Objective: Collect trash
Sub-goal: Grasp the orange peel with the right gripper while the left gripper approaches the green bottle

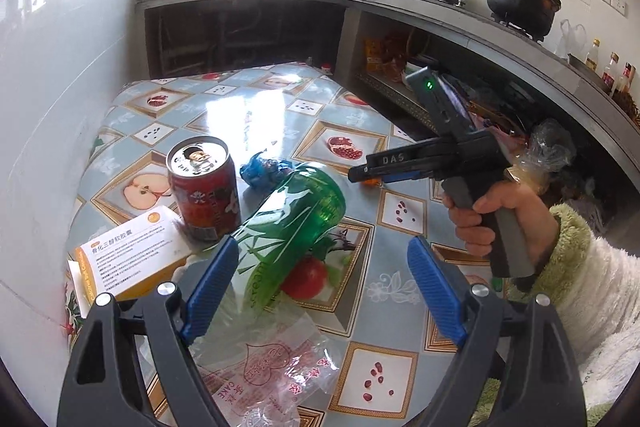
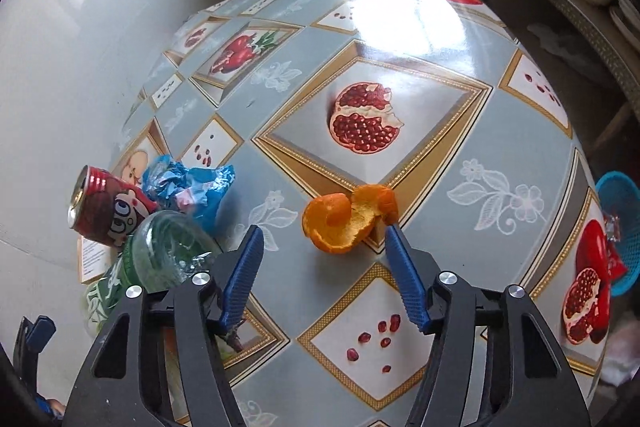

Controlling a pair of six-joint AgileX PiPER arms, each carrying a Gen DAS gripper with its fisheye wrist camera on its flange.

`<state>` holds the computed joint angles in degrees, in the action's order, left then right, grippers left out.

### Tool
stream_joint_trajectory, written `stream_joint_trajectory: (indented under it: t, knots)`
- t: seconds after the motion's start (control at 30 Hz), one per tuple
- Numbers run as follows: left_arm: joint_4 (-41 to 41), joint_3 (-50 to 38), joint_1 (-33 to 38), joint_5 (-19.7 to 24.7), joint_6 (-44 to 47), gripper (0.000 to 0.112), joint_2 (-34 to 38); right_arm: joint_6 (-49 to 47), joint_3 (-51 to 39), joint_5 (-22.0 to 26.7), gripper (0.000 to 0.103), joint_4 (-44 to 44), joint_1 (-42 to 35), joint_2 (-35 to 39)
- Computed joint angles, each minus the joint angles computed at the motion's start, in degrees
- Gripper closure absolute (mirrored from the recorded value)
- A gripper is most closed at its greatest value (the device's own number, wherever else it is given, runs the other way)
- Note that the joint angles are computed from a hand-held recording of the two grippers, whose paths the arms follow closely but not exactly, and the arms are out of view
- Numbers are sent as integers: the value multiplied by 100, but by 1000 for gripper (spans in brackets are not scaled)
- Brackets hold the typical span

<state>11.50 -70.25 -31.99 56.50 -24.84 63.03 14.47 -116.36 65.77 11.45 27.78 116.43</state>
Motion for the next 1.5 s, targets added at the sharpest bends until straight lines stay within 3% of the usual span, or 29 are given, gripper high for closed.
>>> stream_joint_trajectory:
  t: [0.13,0.37,0.5,0.8,0.9,1.13,1.3,1.5]
  knots:
    - [29,-16,72,4,36,28,-34,97,150,-197,52,-388,127,-70]
    - [-37,37,167,-27,124,28,-22,219,312,-350,81,-712,149,-144]
    - [-92,65,234,-21,223,28,-4,138,611,-527,87,-480,50,-304]
    - [-711,-115,667,-36,759,28,297,8,1588,-734,90,23,-203,-973]
    - [-353,-477,506,305,559,28,676,-46,2076,-839,90,191,-326,-1311]
    - [-267,-577,567,516,801,28,794,-200,3055,-1128,90,489,-461,-1998]
    - [-462,-895,816,676,1156,28,1313,-175,3316,-1207,90,541,-430,-2205]
    - [-227,-1402,749,1296,1210,28,2142,-310,3530,-1241,90,742,-556,-2347]
